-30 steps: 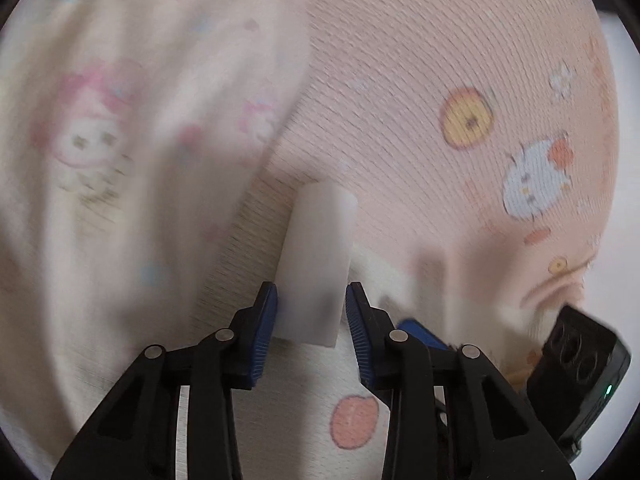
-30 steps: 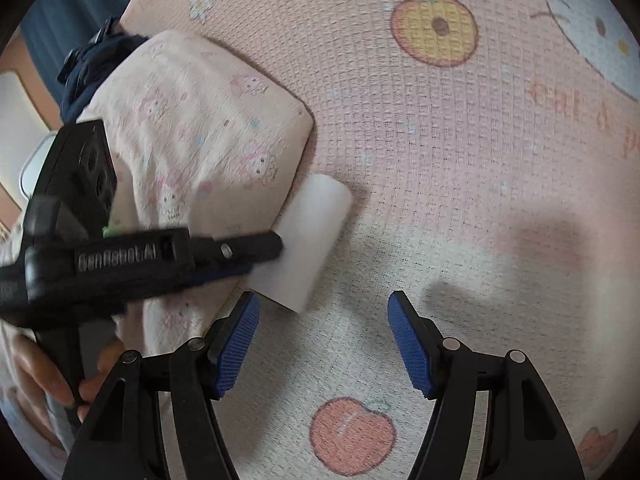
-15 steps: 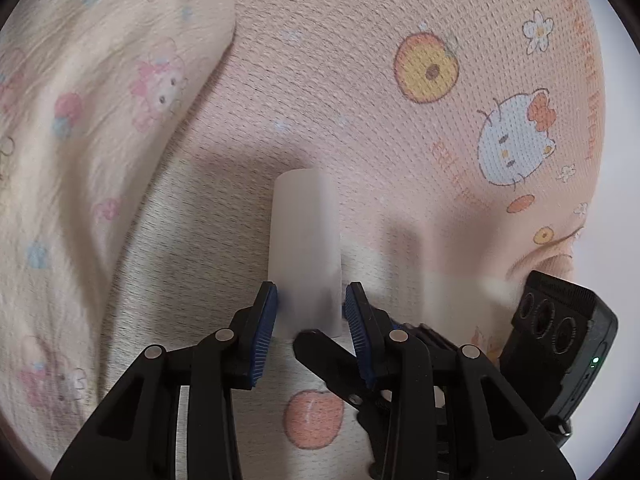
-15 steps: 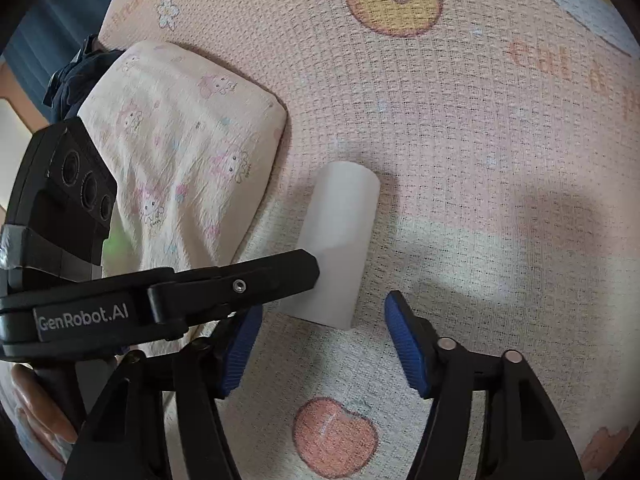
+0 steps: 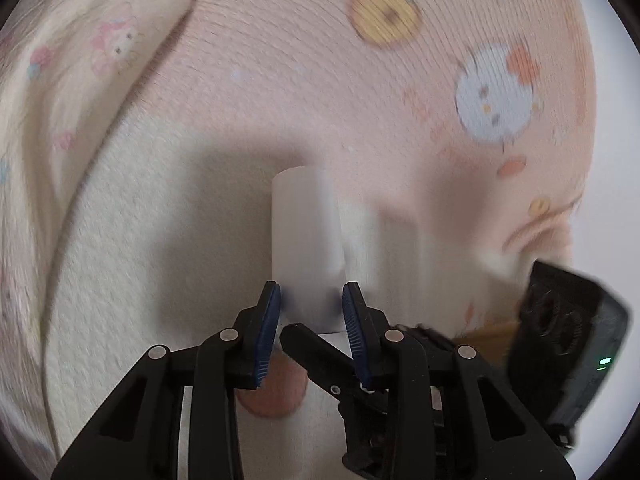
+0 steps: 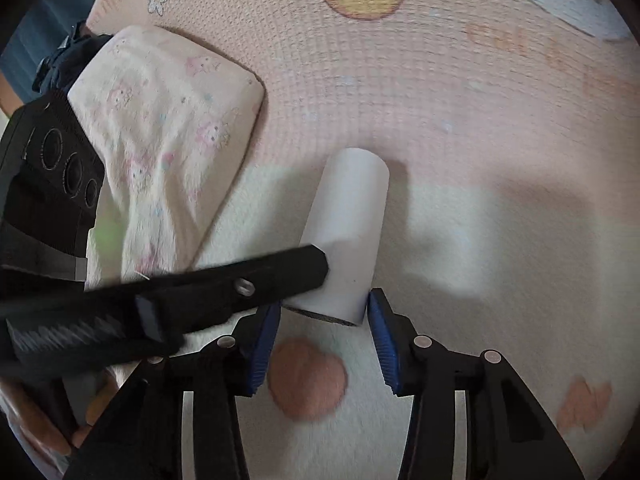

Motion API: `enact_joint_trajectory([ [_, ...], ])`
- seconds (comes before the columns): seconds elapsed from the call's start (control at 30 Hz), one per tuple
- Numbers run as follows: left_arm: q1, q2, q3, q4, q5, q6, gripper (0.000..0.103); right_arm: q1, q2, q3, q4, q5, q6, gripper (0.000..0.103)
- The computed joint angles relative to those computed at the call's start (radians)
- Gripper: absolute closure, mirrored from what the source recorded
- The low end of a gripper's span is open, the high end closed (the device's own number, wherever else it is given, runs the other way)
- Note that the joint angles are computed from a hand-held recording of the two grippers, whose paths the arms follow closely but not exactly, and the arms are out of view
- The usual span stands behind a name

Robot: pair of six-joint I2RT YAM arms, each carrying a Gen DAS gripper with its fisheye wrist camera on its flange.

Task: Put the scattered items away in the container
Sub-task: 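Lift the held tube and carry it over the cardboard box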

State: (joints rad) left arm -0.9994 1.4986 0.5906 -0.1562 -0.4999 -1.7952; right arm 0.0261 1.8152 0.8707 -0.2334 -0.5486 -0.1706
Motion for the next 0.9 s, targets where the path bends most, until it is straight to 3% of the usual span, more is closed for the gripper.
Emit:
enact_joint_trajectory([
  [0.1,-0.035,0.075,0.09,-0.044,0.012,0.005,0.067,-0.029,-0.052,-0.054,-0.028,0.024,-0.025,0.061],
  [0.4,-0.119,0.211,0.23,0.012,0.036,0.029,0.067,-0.203,-0.195,-0.179,-0.127,0.014,-0.125,0.061],
  [0.63,-0.158,0.307,0.355,0.004,0.088,0.079,0.067,-0.348,-0.315,-0.25,-0.259,0.038,-0.302,0.061],
  [0.9,-0.173,0.405,0.527,-0.089,0.146,0.158,0.067,-0.547,-0.403,-0.3,-0.394,0.046,-0.517,0.061],
])
